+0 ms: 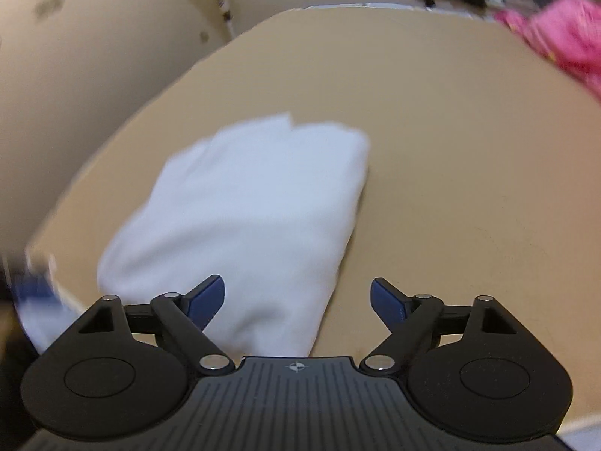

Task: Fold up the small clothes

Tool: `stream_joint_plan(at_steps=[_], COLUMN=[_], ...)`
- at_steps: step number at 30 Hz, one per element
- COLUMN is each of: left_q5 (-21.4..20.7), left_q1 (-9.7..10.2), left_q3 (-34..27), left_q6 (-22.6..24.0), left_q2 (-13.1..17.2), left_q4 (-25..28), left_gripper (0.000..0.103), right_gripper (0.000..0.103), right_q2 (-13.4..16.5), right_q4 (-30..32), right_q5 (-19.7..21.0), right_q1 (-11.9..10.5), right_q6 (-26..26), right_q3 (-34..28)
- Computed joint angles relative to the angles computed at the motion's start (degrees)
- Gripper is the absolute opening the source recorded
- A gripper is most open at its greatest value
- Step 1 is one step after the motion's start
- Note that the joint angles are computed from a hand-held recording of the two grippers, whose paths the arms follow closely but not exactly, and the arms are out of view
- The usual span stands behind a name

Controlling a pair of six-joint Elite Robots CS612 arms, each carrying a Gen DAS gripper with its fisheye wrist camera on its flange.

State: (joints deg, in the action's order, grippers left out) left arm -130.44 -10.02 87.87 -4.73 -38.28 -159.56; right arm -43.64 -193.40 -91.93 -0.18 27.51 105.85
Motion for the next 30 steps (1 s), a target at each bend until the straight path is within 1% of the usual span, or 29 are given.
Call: stream_joint_plan(at_steps=[2, 3, 4, 6, 9, 11, 13, 14, 15, 16, 17, 18, 19, 20, 21, 22, 23, 24, 26, 27, 28, 29, 30], left_q5=[2.71, 4.82, 6.8, 9.92, 10.87, 11.03, 12.02, 12.91, 13.61, 13.38, 12.54, 11.4, 11.75, 12.94, 13.68, 14.23, 14.32, 14.71, 15.89, 16.22, 17.08, 17.9, 19.56], left_q1=[-1.28, -1.96, -2.53, -3.33, -3.25, -3.04, -2.99, -3.0, -2.97, -2.86, -2.71, -2.62, -2.81, -3.34, -3.55, -3.7, -3.73, -3.9, -4.61, -5.15, -5.91, -6.8, -7.98], left_q3=[0.12, 0.02, -0.18, -0.92, -2.96, -4.28, -5.05, -5.38, -5.9, -6.71, -7.73, -8.58, -9.41, -10.22, -11.45, -13.15, -15.24, -17.79, -23.91, -27.87, -31.85, -35.38, -38.43], left_q6=[-2.64, -4.25, -5.96, -9.36, -15.71, -19.55, -21.85, -22.72, -23.36, -23.56, -23.3, -22.38, -21.04, -19.89, -17.7, -16.11, -14.58, -11.54, -3.59, 0.51, 3.27, 5.09, 7.35], left_q2=[-0.01, 0.07, 0.28, 0.91, 2.38, 3.32, 3.71, 3.82, 3.97, 4.27, 4.61, 4.87, 4.89, 4.76, 4.93, 5.33, 5.91, 6.65, 8.66, 10.16, 11.62, 12.92, 13.98], left_q4=[1.25, 1.83, 1.93, 2.13, 3.34, 3.89, 3.39, 3.27, 3.72, 4.85, 6.45, 8.22, 10.48, 12.32, 14.47, 17.33, 20.54, 23.85, 29.47, 32.67, 34.89, 35.79, 35.55], left_gripper=[0.091, 0.091, 0.091, 0.091, 0.091, 0.091, 0.089, 0.086, 0.075, 0.058, 0.046, 0.028, 0.026, 0.025, 0.023, 0.022, 0.021, 0.021, 0.02, 0.018, 0.017, 0.016, 0.013], right_gripper=[0.093, 0.094, 0.095, 0.095, 0.095, 0.095, 0.095, 0.096, 0.097, 0.095, 0.077, 0.062, 0.029, 0.022, 0.022, 0.021, 0.02, 0.02, 0.019, 0.019, 0.019, 0.019, 0.019], right_q2=[0.61, 1.36, 2.12, 4.5, 8.29, 10.75, 13.13, 14.08, 14.72, 14.92, 14.76, 14.41, 14.22, 14.04, 13.64, 13.06, 12.46, 11.68, 9.82, 9.08, 8.25, 7.89, 7.86], right_q4=[1.2, 2.78, 4.46, 8.48, 14.01, 18.7, 24.8, 26.92, 28.64, 29.62, 30.78, 32.21, 33.11, 34.14, 32.91, 30.81, 27.66, 22.9, 13.34, 7.35, 1.35, -4.64, -10.07], right_q5=[5.85, 9.03, 10.16, 11.0, 14.82, 19.25, 26.04, 29.56, 31.74, 32.63, 32.12, 30.51, 30.67, 32.0, 31.71, 31.35, 31.15, 30.85, 28.23, 26.06, 23.12, 21.03, 19.38], right_q1=[-3.17, -4.85, -5.86, -7.48, -9.31, -10.43, -11.4, -11.72, -11.7, -11.52, -10.97, -10.43, -10.32, -10.57, -10.66, -10.79, -10.94, -11.15, -11.56, -11.66, -11.73, -11.84, -11.93], right_q6=[0.74, 1.01, 1.27, 2.2, 3.79, 5.31, 6.43, 5.81, 3.34, -0.88, -6.88, -11.24, -13.2, -12.77, -11.11, -10.69, -9.8, -7.48, -1.56, 3.1, 9.09, 15.08, 21.08], right_q3=[-1.91, -3.63, -5.32, -9.96, -16.67, -21.06, -25.29, -26.78, -27.87, -28.42, -28.69, -28.73, -28.69, -28.6, -27.85, -26.59, -24.87, -22.32, -16.2, -12.71, -8.69, -4.77, -1.26])
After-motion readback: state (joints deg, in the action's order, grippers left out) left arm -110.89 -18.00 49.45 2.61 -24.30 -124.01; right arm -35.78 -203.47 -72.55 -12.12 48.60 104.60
